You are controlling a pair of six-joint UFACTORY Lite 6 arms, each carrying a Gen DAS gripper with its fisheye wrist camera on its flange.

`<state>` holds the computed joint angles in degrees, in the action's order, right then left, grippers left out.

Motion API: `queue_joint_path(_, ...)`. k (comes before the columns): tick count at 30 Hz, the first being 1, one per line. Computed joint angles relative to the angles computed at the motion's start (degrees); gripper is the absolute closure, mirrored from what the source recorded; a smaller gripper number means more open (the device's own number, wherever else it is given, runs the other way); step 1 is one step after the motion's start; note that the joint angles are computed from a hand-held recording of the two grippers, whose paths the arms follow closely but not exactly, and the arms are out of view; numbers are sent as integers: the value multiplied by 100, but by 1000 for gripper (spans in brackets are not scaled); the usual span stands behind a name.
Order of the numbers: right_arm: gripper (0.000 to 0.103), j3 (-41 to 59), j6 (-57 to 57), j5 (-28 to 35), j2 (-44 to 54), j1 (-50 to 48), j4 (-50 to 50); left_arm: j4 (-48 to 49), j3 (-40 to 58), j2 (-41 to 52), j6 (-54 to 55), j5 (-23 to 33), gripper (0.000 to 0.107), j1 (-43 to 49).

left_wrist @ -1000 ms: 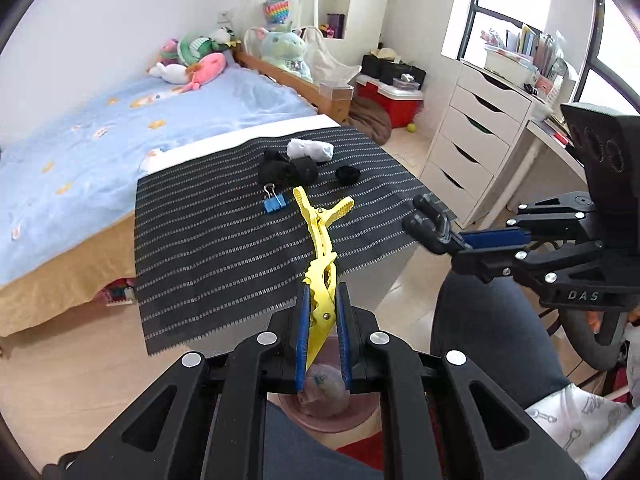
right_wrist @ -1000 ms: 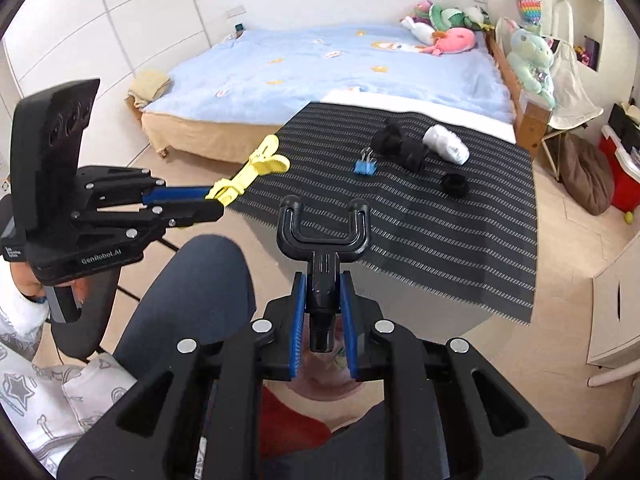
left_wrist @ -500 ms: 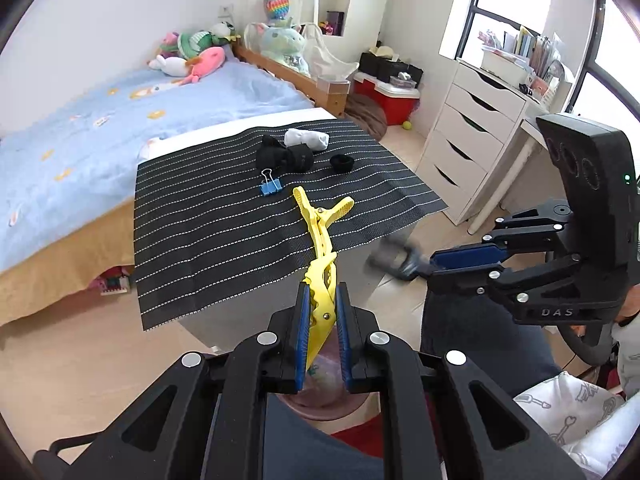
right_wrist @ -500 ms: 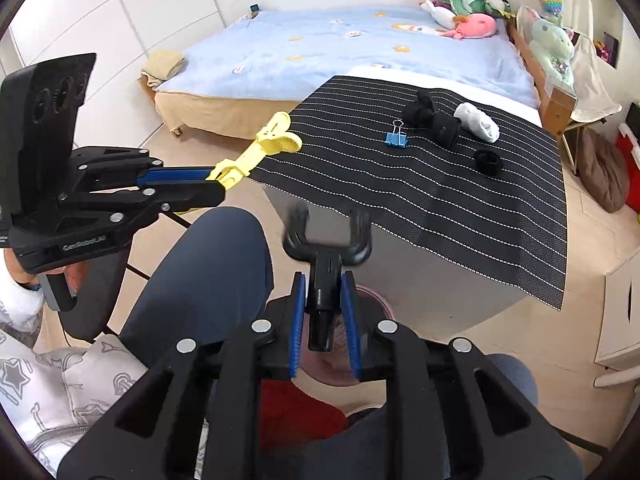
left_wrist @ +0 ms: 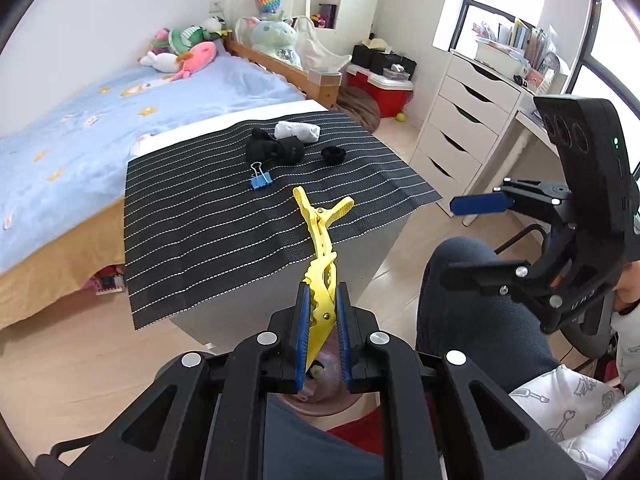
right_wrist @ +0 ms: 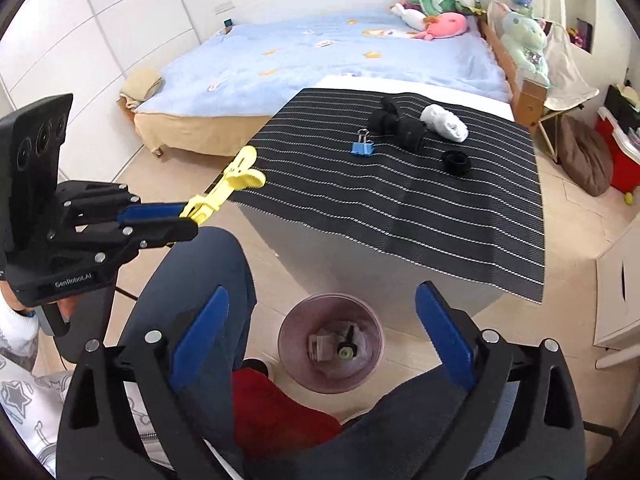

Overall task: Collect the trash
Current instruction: 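Open the left tool over the pink bin to drop the yellow clip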

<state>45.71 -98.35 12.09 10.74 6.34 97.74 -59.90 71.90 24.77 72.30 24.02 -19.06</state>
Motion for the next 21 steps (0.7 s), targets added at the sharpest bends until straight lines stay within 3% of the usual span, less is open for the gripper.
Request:
queue_joint_path(9, 9, -305, -276, -238, -496, -193, 303, 283, 38, 144, -220, -31, 94, -180)
queue_joint_path(21, 9, -510, -418, -35, -698, -521, 409, 521, 41, 195, -423, -6, 92, -360)
